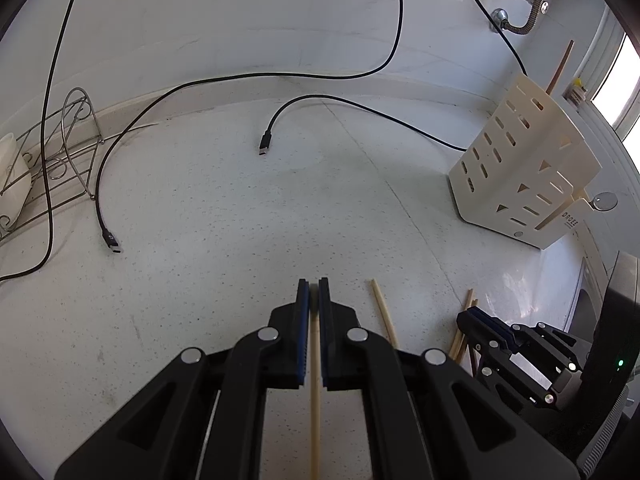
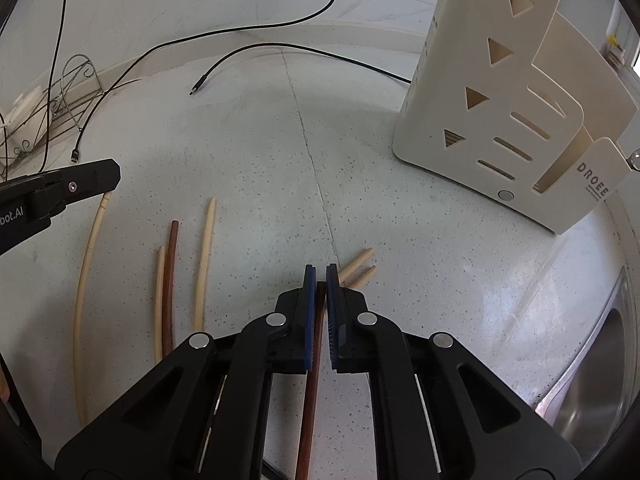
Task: Organize utensils
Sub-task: 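Lift and carry the light chopstick toward the holder while the right tool carries the brown chopstick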
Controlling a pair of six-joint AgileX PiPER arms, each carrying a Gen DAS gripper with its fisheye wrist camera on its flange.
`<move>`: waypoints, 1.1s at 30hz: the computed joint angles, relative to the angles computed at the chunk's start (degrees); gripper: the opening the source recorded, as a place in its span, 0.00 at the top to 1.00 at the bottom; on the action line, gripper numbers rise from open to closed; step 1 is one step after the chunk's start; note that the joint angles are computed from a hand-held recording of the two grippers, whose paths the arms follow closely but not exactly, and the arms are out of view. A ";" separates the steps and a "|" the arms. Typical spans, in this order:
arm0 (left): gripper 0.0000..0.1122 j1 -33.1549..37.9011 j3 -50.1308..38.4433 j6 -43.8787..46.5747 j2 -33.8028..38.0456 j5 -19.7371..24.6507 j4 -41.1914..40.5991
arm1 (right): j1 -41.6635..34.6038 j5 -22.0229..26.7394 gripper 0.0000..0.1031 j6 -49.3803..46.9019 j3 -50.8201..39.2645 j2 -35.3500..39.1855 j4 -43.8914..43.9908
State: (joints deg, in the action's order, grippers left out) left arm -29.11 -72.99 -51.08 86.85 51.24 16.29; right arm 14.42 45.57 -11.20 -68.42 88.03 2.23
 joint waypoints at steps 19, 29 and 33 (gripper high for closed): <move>0.96 -3.42 -1.34 -0.92 -4.89 0.99 3.23 | -29.22 9.37 0.96 -36.69 3.36 -6.74 49.22; 0.96 -10.68 -2.64 -3.49 -9.76 2.98 8.68 | -40.49 18.91 0.96 -41.99 1.74 -13.27 56.46; 0.96 -14.71 -3.64 -5.21 -11.67 4.82 11.88 | -45.84 23.75 0.96 -44.75 2.61 -15.85 59.96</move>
